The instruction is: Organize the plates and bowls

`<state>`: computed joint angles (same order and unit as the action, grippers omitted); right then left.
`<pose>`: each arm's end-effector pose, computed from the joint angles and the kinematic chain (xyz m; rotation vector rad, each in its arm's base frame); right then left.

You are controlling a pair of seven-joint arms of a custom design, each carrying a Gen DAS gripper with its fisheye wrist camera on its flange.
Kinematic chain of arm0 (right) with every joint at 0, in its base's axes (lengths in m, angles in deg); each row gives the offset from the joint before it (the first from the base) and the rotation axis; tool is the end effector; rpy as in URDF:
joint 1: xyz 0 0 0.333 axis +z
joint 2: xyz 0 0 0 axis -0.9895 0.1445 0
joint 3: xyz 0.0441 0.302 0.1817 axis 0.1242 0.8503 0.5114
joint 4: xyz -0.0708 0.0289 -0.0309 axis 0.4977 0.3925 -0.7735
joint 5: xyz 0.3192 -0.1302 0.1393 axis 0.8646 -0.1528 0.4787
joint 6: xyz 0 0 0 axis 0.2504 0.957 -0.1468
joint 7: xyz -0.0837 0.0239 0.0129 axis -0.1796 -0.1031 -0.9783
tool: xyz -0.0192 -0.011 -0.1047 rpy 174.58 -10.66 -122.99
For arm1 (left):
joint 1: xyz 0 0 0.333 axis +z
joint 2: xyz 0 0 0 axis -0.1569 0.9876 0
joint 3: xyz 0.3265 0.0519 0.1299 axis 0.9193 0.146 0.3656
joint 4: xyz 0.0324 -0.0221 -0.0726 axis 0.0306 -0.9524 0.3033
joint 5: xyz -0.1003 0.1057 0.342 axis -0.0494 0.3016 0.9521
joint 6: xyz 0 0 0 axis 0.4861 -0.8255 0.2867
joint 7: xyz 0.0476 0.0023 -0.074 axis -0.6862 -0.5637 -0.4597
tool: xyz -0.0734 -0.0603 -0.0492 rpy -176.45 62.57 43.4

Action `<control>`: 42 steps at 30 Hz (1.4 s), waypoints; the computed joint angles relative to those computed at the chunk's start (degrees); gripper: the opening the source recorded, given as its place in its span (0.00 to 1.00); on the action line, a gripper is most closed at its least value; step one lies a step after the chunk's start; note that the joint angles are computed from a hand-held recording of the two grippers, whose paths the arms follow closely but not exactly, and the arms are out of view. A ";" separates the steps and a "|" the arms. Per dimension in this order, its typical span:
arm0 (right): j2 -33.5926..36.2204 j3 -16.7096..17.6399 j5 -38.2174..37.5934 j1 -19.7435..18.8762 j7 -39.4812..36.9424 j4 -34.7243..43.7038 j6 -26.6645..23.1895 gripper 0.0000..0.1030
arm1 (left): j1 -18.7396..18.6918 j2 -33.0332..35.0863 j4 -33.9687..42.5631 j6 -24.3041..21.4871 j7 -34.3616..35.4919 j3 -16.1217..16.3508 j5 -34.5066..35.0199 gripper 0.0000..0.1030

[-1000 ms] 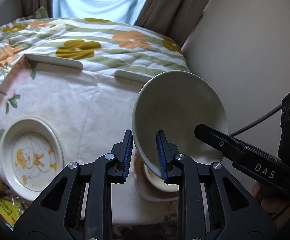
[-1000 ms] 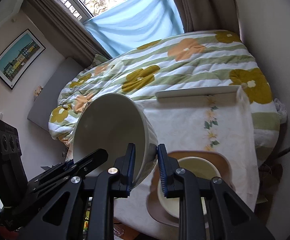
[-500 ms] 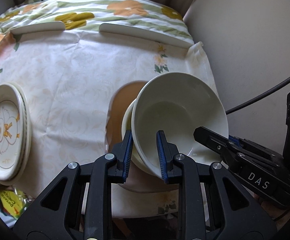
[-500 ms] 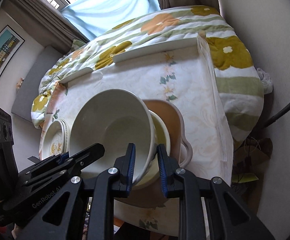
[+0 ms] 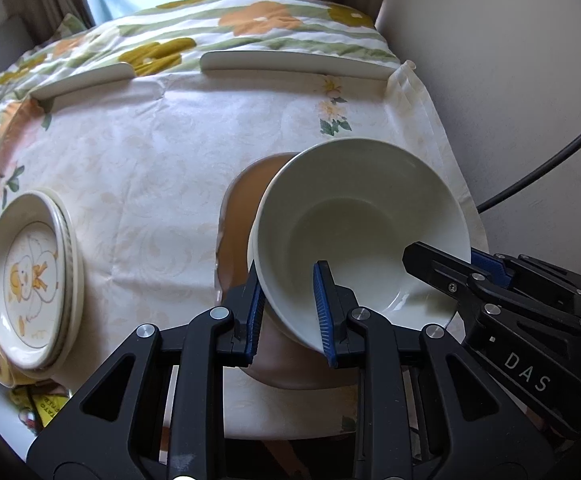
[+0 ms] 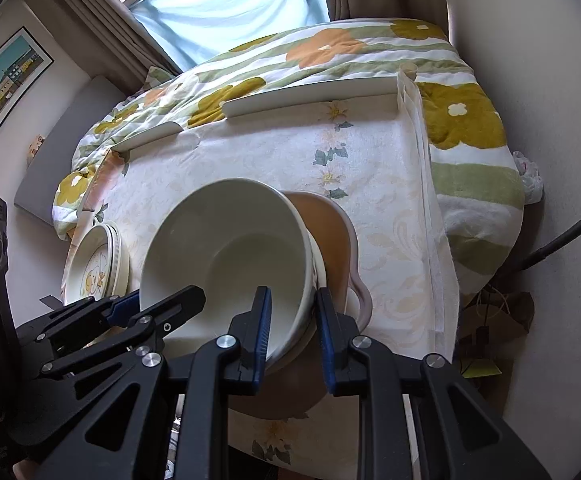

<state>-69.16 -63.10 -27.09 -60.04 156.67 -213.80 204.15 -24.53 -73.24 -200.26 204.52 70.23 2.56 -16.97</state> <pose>0.4499 0.1766 0.4843 -1.9904 1.7198 -0.0300 0.4368 -0.2807 0.4835 -2.0456 2.0323 -0.5563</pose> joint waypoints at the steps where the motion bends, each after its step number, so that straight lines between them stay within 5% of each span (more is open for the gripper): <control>1: -0.05 0.08 -0.33 -0.05 0.05 -0.05 0.03 0.20 | 0.02 0.02 0.13 -0.36 -0.34 -0.12 0.57 0.21; 22: -1.04 0.06 -3.05 -0.05 1.74 -0.40 0.22 0.20 | -0.73 1.05 2.16 -4.46 -1.39 0.07 5.64 0.21; 30: -5.78 -1.64 -2.07 0.73 1.13 -0.99 2.19 0.20 | 1.43 -5.40 0.68 -2.70 -2.79 -0.81 9.02 0.22; 32: -7.31 -2.33 -2.33 1.04 0.81 -0.79 1.56 0.20 | 2.67 -8.26 -0.07 -2.29 -3.30 -1.66 11.16 0.32; 34: -8.56 -3.02 -2.80 1.38 -0.01 -0.07 -0.49 0.20 | 4.77 -11.08 -1.06 -1.71 -4.64 -3.25 14.97 0.90; 35: -9.30 -2.96 -3.64 1.32 -0.27 -0.02 -1.16 0.20 | 6.17 -12.48 -1.62 -1.50 -5.78 -4.36 17.61 1.00; 37: -10.51 -2.01 -6.11 0.77 0.31 -0.73 -0.04 0.22 | 7.80 -15.12 -3.13 0.23 -5.20 -5.08 20.62 0.99; 39: -12.24 -0.66 -10.17 -0.03 1.43 -2.56 2.04 0.47 | 6.72 -15.54 -3.32 -0.56 0.44 -3.35 16.73 0.99; 40: -12.61 -0.12 -12.20 -0.43 2.55 -2.94 1.95 0.70 | 6.25 -15.45 -3.36 -1.11 3.11 -2.54 14.39 0.99; 42: -12.62 0.08 -15.23 -0.76 4.41 -2.59 -0.62 0.78 | 5.15 -14.90 -3.68 -1.92 8.63 -0.67 9.01 0.99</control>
